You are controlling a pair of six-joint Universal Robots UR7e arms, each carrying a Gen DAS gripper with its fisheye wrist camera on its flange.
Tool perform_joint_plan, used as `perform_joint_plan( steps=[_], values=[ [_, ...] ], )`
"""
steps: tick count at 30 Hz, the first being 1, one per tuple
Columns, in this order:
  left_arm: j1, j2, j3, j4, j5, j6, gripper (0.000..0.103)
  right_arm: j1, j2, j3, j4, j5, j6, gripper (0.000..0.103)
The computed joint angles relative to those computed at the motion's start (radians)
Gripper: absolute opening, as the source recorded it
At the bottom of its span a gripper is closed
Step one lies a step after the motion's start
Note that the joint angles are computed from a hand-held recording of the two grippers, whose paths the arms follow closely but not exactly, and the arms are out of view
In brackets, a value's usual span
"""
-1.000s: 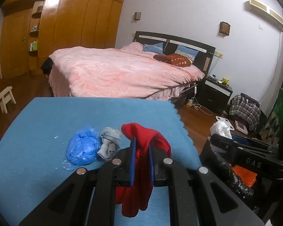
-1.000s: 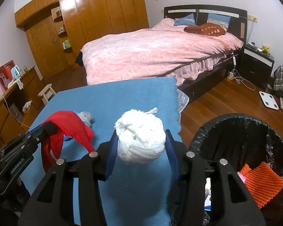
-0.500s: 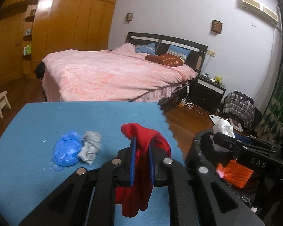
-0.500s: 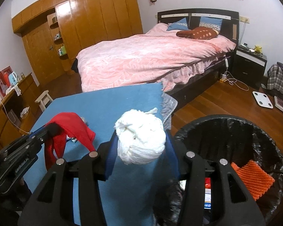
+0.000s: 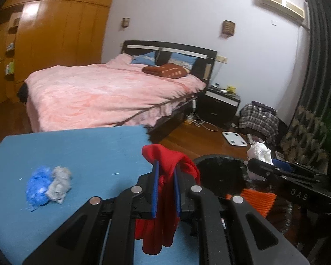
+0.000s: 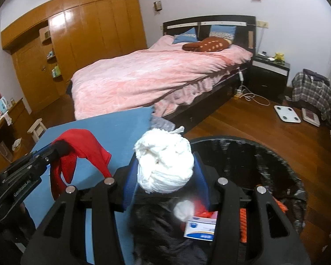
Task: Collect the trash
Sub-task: 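Carry the yarn ball and red sock over the black bin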
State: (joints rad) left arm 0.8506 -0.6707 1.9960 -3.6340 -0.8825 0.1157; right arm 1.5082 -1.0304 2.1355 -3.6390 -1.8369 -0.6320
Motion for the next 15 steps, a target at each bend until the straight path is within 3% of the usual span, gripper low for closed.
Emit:
perform_joint_plan(
  steps=[15],
  values=[
    [-0.039, 0.114, -0.152, 0.106, -0.115, 0.017, 0.012, -0.105, -0.108, 0.033, -0.046, 0.003, -0.018, 0.046]
  ],
)
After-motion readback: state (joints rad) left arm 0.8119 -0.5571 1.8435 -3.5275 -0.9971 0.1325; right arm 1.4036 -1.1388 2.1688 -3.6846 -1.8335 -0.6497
